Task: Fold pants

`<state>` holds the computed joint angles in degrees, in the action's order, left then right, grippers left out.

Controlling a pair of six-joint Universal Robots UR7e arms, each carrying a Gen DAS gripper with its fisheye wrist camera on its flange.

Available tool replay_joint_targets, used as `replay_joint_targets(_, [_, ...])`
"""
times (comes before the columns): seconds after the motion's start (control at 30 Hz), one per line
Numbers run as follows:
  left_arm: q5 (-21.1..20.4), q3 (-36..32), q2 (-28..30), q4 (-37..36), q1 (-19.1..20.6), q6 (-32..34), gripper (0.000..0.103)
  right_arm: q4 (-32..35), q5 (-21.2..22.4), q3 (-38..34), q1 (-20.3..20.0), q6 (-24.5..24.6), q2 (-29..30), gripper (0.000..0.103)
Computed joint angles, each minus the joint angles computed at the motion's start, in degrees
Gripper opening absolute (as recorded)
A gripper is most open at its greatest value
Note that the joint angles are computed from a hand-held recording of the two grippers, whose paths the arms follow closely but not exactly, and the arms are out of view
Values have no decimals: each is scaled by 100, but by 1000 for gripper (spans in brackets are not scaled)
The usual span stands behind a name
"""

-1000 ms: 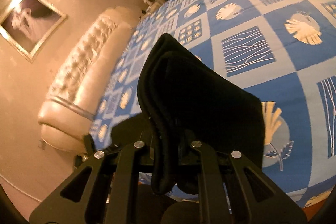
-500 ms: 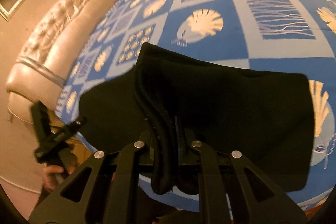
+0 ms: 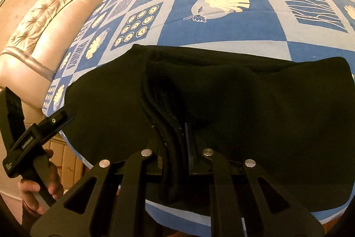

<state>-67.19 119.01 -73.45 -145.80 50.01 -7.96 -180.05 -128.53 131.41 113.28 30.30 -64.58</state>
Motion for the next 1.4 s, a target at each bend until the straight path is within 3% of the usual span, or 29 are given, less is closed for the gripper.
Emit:
replay_joint_targets(0.07, [8, 6, 4, -21, -2, -7, 91, 38, -75, -55, 11, 14, 79, 14])
replay_joint_targets(0.17, [-15, -13, 9, 5, 10, -23, 91, -125, 41, -83, -57, 25, 216, 26])
replay_joint_targets(0.23, [-21, -25, 10, 23, 20, -41, 91, -383, 218, -56, -100, -7, 294, 44])
replay_joint_targets(0.37, [-71, -49, 9, 46, 57, -114, 91, -846, 548, -16, -143, -66, 425, 62])
replay_joint_targets(0.53, [-122, -66, -4, 87, 91, -211, 91, -1652, 742, 139, -235, -138, 440, 63])
replay_joint_targets(0.63, [-147, -94, 15, 106, 116, -254, 91, -2422, 1135, 355, -462, -6, 409, 63])
replay_joint_targets(0.73, [-226, -117, 22, 163, 147, -321, 91, -3155, 1819, 503, -772, 38, 498, 63])
replay_joint_targets(0.83, [-234, -118, 23, 150, 146, -319, 91, -3503, 2266, 471, -1000, -26, 636, 63])
replay_joint_targets(1.0, [-253, -126, 42, 206, 127, -276, 91, -3627, 2489, 293, -1265, -2, 794, 63])
replay_joint_targets(1.27, [-259, -147, 51, 206, 178, -347, 91, -4241, 2253, 873, -746, 56, 693, 63])
replay_joint_targets(1.4, [-238, -158, 64, 201, 191, -355, 91, -4730, 2569, 1136, -627, 283, 1081, 63])
